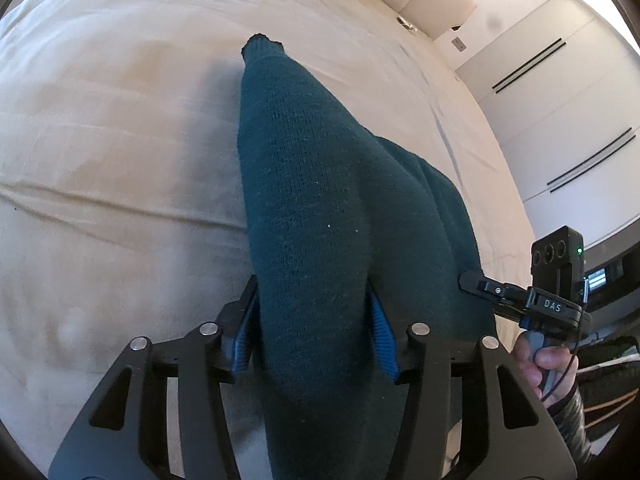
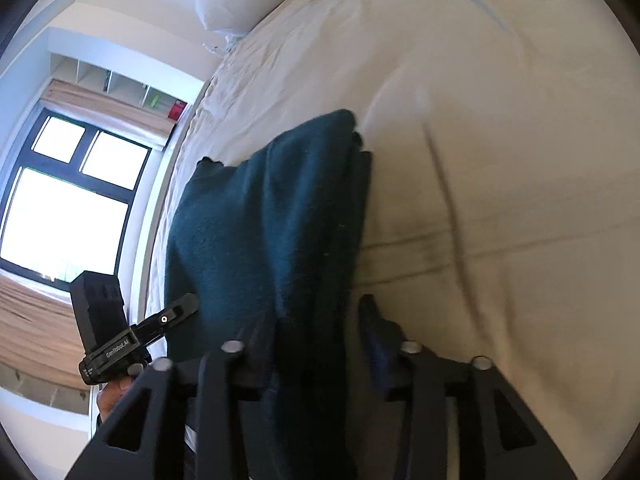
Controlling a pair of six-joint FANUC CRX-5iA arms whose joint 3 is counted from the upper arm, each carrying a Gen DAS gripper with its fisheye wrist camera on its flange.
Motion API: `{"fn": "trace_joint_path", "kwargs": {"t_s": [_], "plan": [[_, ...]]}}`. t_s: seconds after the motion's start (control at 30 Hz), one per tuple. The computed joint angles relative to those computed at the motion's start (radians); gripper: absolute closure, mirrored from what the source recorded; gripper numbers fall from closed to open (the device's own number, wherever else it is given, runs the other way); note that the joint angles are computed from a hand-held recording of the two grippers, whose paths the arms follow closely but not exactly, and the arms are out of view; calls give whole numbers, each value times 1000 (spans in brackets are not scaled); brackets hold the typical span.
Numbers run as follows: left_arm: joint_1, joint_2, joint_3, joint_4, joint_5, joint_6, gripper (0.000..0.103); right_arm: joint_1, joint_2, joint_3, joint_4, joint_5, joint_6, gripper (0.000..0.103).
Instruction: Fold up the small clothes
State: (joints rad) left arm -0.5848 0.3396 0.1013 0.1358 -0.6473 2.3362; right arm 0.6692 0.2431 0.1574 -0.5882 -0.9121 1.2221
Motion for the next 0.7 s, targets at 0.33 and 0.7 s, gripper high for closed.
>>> {"fn": "trace_joint_path", "kwargs": {"t_s": [0.33, 0.7], "plan": [[-120, 34, 359, -471, -362, 222, 53, -6, -84, 23, 18, 69, 11, 52], [-115, 287, 603, -404, -437, 79, 53, -40, 100, 122, -193, 13, 126, 60]]}}
